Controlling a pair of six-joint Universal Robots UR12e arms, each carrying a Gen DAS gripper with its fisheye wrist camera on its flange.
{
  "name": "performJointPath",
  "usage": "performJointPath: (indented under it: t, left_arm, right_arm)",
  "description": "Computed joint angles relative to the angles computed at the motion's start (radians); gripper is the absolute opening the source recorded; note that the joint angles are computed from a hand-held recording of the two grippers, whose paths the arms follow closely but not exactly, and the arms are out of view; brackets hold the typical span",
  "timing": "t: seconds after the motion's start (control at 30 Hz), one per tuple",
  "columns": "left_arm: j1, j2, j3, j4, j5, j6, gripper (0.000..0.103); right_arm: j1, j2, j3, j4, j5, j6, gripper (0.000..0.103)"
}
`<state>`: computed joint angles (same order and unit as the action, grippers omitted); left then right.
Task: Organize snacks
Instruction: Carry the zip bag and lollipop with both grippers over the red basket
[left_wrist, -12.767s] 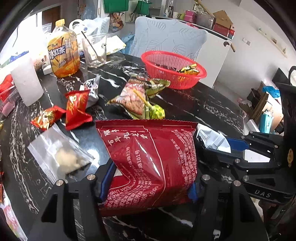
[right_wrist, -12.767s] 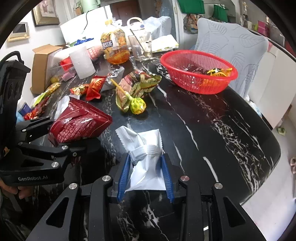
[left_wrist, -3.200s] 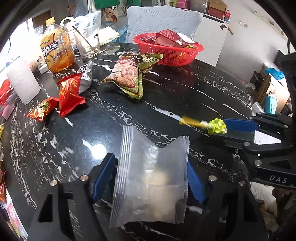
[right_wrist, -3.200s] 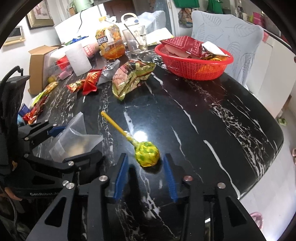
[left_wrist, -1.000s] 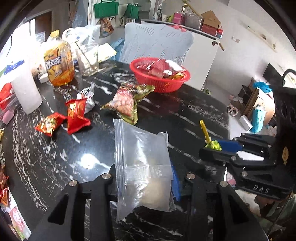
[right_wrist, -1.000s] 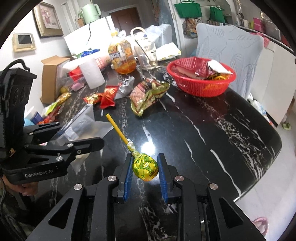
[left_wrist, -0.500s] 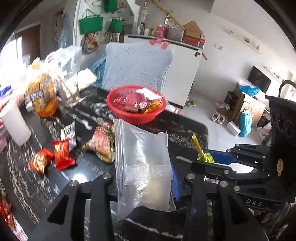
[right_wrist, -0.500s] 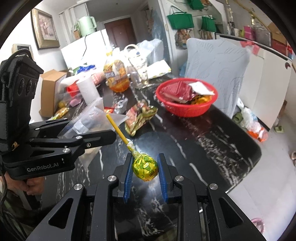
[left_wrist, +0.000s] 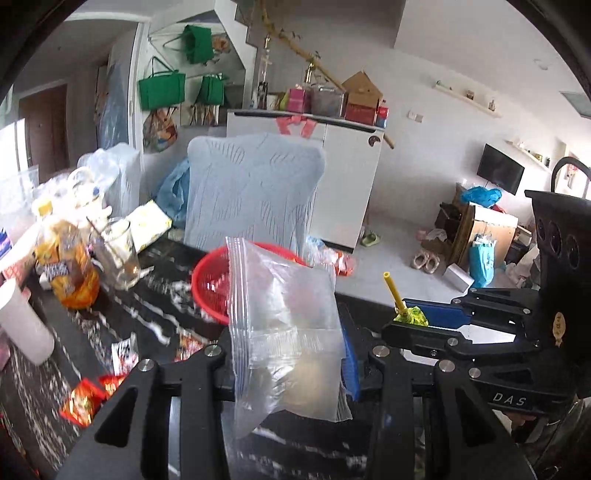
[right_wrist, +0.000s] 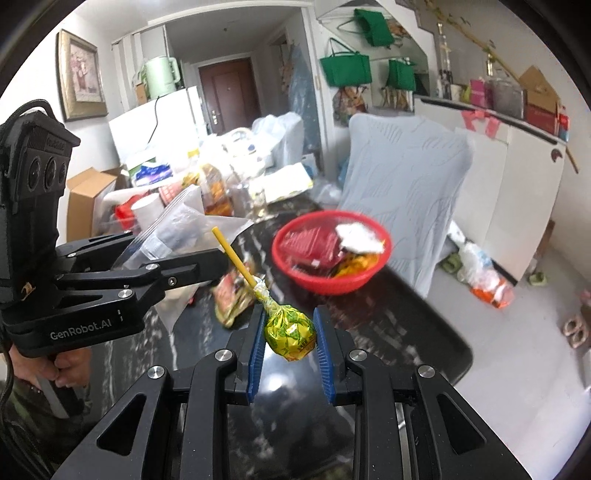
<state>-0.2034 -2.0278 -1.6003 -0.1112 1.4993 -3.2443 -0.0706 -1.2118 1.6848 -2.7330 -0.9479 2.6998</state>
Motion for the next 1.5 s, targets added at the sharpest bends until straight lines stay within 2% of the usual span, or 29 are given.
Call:
performJointPath:
  t: [0.33,0.47,0.83,1.1,1.27,1.5]
  left_arm:
    - [0.021,-0.074,0.114,0.023,-0.020,-0.009,0.039]
    - [0.028,-0.108,0.165,0.047,0.008,0.003,0.039]
    - [0.050,-0.181,0.284,0.016,0.025,0.027,0.039]
    - [0.067,-0.221,0.325,-0.050,0.021,0.014,0.039]
    - [0.072,-0.243,0.354,-0.114,0.034,0.013,0.039]
    - [0.077,-0.270,0.391,-0.216,0.020,-0.001,0.039]
  right_arm:
    - [0.014,0.071,-0.118,-0.025,-0.013,0.028,0.025]
    - [0.023,0.106,-0.170,-0.034,-0.027,0.048,0.025]
    - [0.053,0.197,-0.305,-0.029,-0.078,0.093,0.025]
    - [0.071,0.241,-0.355,-0.020,-0.117,0.117,0.025]
    - [0.085,0.268,-0.383,0.030,-0.142,0.108,0.025]
    - [0.094,0.288,-0.400,0.056,-0.173,0.114,0.025]
